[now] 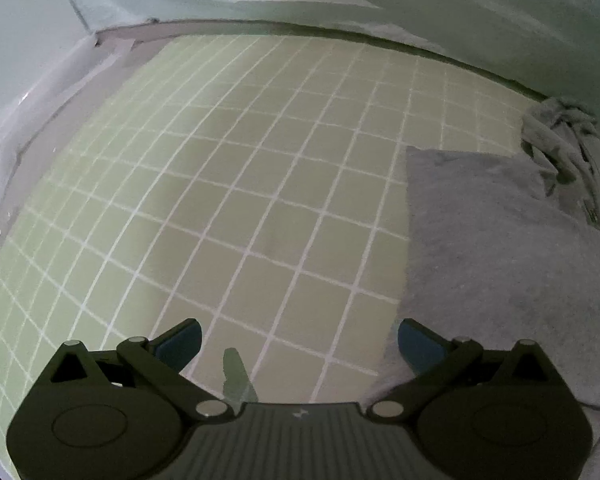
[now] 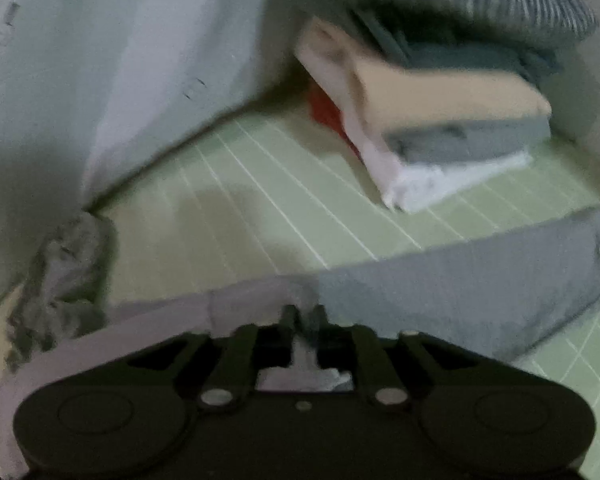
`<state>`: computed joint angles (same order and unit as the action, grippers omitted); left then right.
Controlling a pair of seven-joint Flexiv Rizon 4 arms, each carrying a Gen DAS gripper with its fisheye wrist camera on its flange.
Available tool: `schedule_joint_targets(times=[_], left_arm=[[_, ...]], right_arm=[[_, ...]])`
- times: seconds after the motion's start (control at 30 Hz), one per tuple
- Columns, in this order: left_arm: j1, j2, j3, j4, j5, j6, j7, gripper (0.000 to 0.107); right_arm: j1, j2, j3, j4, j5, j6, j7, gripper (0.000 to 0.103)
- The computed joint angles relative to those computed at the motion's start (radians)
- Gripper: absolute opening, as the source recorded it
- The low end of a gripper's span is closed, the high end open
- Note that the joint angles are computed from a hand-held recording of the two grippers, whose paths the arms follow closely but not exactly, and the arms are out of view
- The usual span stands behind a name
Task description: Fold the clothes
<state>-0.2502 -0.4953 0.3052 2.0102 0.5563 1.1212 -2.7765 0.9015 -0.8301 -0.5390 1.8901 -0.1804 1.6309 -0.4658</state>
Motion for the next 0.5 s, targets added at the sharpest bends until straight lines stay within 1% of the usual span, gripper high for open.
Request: schedule_joint_targets(times=[0.07,0.13,0.2,0.23,0.3,0.43,0.47,0.5], left_arm=[[0.0,-0.007,-0.008,-0.011,0.0,-0.014,0.019,0.103],[0.003,-0.016,-0.015,-0.021,-0.004,-0.023,0.037,0.103],[0.009,-0.026,-0.024,-0.028,-0.016,-0.029,0.058,0.103],[0.014,-0.03,-0.028,-0.03,-0.023,-0.027,0.068,0.103],[0.017,-0.037,-0.029,-0.033,-0.033,-0.023,0.085,0.103],[0.006,-0.039,-0.019,-0.032,-0.037,-0.02,0.096,0.103],[0.004,-0.04,-0.017,-0.031,-0.038,-0.016,0.095,0.103],[0.004,-0.04,-0.015,-0.029,-0.04,-0.011,0.094,0.103]], right_arm=[[0.0,-0.017,0.001,-0.007,0.001,-0.024,0.015,0.057],[-0.04,-0.02,0.051,-0.011,0.01,-0.008,0.027,0.059],[-0.095,-0.021,0.119,-0.019,0.018,0.014,0.026,0.073],[-0.106,-0.023,0.135,-0.02,0.019,0.017,0.023,0.075],[-0.104,-0.027,0.141,-0.017,0.018,0.012,0.019,0.078],[-0.041,-0.044,0.077,-0.005,0.006,0.003,0.009,0.078],[-0.036,-0.047,0.07,-0.004,0.002,0.009,0.002,0.07],[-0.033,-0.05,0.067,-0.003,0.0,0.022,-0.008,0.051]])
